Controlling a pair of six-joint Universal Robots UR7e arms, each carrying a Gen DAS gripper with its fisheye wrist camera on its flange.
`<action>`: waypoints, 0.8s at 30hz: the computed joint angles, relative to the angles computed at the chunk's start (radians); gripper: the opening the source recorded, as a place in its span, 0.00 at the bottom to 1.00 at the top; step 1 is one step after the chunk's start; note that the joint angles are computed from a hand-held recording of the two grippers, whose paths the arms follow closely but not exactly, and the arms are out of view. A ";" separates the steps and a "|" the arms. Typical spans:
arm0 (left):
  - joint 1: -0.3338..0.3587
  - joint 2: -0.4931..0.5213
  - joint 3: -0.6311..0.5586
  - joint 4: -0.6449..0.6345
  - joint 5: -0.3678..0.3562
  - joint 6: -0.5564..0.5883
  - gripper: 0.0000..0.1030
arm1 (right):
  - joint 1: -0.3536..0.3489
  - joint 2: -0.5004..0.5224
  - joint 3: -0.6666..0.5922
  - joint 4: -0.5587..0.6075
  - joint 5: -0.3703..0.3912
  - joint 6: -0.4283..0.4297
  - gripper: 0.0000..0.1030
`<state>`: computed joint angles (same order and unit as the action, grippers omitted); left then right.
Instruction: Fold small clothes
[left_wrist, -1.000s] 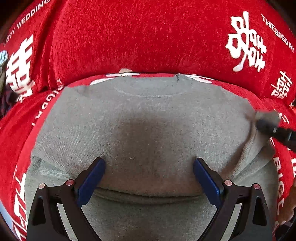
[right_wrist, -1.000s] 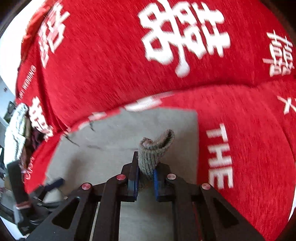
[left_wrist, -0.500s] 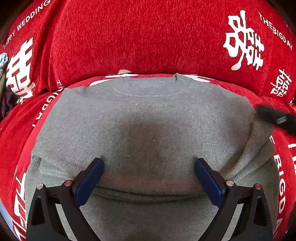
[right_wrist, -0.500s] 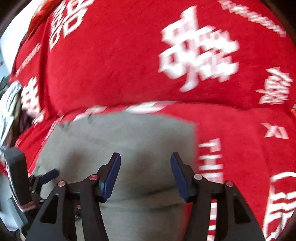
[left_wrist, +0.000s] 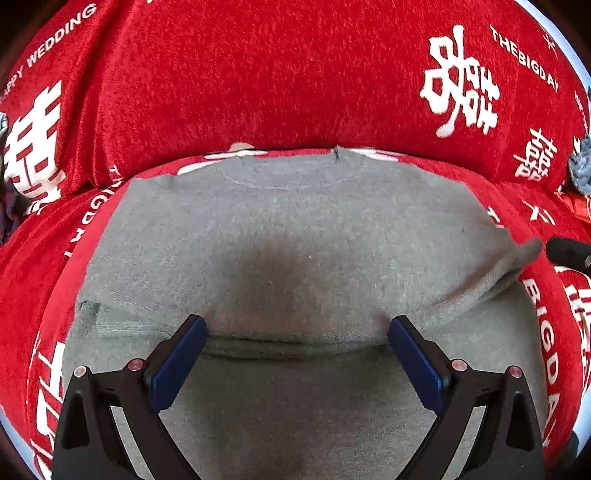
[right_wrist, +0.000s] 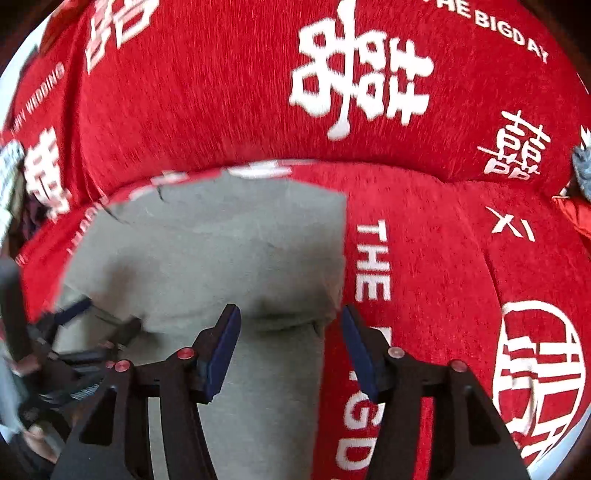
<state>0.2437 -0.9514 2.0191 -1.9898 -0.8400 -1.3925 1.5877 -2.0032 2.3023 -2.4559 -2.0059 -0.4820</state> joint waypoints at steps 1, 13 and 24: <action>0.003 -0.002 -0.008 0.019 0.007 -0.020 0.96 | 0.016 0.023 -0.003 -0.027 -0.005 0.000 0.65; -0.021 -0.050 0.076 0.018 -0.058 -0.041 0.97 | 0.042 0.132 0.140 -0.227 -0.166 -0.044 0.65; -0.013 -0.121 0.085 0.151 -0.104 -0.136 0.98 | 0.094 0.116 0.201 -0.165 -0.148 0.080 0.70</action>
